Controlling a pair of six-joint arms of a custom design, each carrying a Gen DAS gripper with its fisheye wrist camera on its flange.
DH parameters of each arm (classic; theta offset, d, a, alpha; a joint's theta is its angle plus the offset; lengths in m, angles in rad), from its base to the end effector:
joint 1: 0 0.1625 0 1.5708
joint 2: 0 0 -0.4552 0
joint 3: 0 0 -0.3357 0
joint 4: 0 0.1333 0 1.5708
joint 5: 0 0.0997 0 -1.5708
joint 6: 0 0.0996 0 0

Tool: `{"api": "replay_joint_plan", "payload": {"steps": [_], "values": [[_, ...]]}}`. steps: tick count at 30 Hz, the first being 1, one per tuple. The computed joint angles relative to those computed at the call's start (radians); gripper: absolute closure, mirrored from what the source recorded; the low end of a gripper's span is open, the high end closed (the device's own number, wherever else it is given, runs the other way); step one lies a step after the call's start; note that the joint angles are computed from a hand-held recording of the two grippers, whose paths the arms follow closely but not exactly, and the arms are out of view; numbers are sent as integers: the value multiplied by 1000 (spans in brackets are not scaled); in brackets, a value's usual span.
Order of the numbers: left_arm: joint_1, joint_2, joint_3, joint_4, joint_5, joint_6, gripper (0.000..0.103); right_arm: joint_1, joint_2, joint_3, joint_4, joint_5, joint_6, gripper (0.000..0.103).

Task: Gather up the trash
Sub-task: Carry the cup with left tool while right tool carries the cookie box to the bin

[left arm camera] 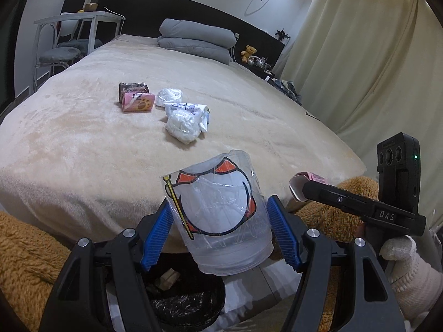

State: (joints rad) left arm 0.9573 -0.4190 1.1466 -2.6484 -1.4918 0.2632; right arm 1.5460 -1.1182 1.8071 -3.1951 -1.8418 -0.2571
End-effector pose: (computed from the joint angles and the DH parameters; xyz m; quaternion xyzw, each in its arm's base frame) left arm -0.3418 -0.7307 0.0653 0.4114 0.8938 -0.1781 0.0080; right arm 0.0919 -0.5971 0.3818 0.0420 -0.8855 0.4253 0.1821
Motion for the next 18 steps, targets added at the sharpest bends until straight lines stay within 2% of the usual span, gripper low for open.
{"api": "replay_joint_plan", "payload": {"steps": [3,11,15,18], "values": [[-3,-14,35,3,5,4,36,-14,-9,11,58,23,53,35],[-1,-37,80,47,12,-37,36,-27,-15,29,129,28,114,35],[0,-33,76,76,30,-44,36,-31,-14,29,161,23,135,35],[8,-23,46,151,35,-84,36,-38,-12,22,193,13,161,35]]}}
